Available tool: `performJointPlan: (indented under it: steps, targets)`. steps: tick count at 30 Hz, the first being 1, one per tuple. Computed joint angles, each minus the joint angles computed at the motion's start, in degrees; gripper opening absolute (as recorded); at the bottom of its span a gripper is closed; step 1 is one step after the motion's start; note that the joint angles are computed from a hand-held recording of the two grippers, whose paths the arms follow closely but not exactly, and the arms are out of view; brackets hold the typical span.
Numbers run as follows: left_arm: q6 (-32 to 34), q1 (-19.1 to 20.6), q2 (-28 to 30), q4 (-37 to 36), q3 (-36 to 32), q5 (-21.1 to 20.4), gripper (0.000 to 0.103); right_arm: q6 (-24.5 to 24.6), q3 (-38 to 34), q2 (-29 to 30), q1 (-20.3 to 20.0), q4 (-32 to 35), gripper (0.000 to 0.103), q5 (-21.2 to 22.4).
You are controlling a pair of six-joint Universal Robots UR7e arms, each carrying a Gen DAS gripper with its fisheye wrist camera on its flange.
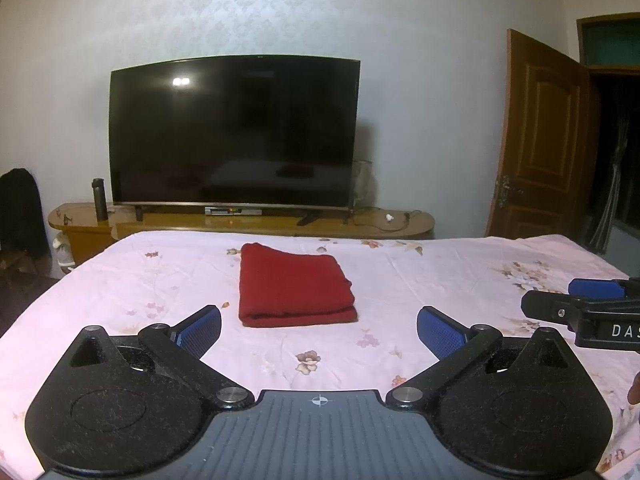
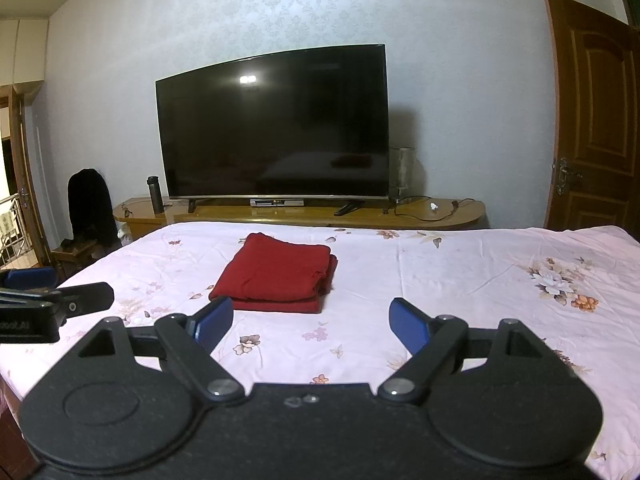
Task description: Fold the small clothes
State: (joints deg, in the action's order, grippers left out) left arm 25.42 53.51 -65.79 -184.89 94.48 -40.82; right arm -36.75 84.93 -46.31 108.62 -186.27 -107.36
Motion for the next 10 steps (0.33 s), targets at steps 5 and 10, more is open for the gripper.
performJointPlan:
  steps: [5, 10]
  targets:
    - [2.58, -0.03, 0.34, -2.08, -0.08, -0.01, 0.103, 0.00, -0.09, 0.03, 0.01, -0.01, 0.085, 0.03]
    - [2.52, -0.08, 0.63, -2.38, -0.57, 0.68, 0.103, 0.07, -0.34, 0.14, 0.10, -0.02, 0.085, 0.09]
